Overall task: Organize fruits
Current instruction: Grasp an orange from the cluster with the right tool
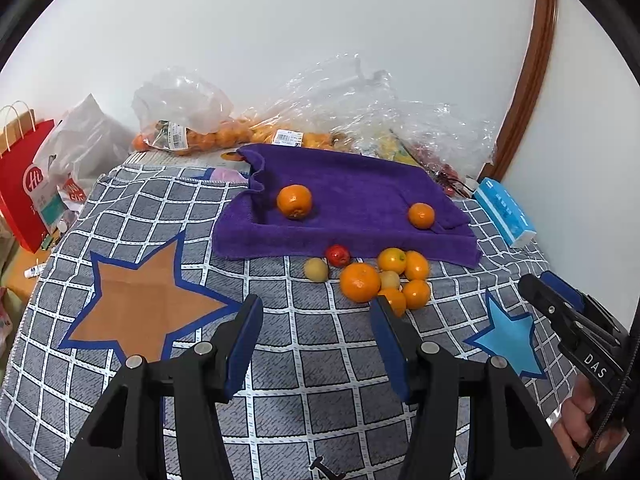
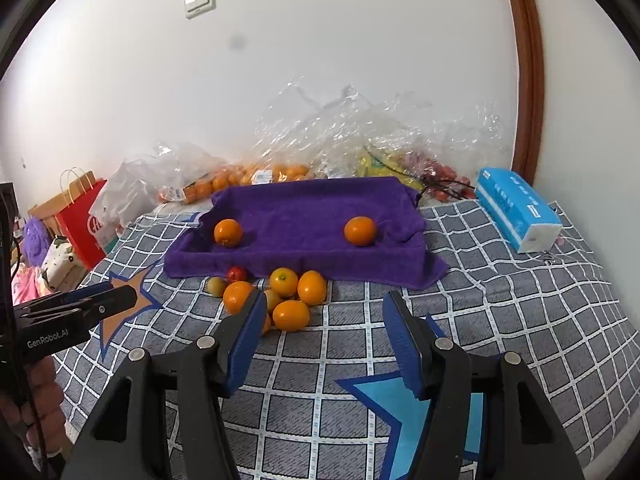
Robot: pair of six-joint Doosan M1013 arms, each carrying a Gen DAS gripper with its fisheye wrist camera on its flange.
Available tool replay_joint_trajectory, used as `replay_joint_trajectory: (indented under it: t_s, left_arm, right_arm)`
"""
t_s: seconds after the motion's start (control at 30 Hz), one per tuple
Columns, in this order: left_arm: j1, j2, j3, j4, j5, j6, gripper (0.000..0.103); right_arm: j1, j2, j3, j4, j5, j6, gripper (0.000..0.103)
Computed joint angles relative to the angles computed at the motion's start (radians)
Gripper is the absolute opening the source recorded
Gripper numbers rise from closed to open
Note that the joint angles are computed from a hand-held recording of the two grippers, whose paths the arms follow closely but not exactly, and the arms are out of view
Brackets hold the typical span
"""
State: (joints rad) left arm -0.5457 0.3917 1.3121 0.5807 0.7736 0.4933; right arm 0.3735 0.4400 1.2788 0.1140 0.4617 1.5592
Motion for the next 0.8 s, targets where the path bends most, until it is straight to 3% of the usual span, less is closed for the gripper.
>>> replay_joint_trajectory:
  t_s: [0.3, 0.5, 0.8]
  left_arm:
    - [0.016, 0.015, -0.005, -0.022, 0.011, 0.02, 0.053]
    - [0.036, 0.024, -0.003, -0.067, 0.001, 0.046, 0.053]
    - [0.069, 0.046, -0.009, -0.121, -0.002, 0.066, 0.053]
  right_arm:
    - [0.001, 0.016, -0.01, -0.091, -0.026, 0.092, 0.062]
    - [-0.006, 0.05, -0.062, -0.015, 0.076, 0.032, 0.061]
    - [0.005, 0.105, -0.116, 0.043, 0.142, -0.048, 0.047]
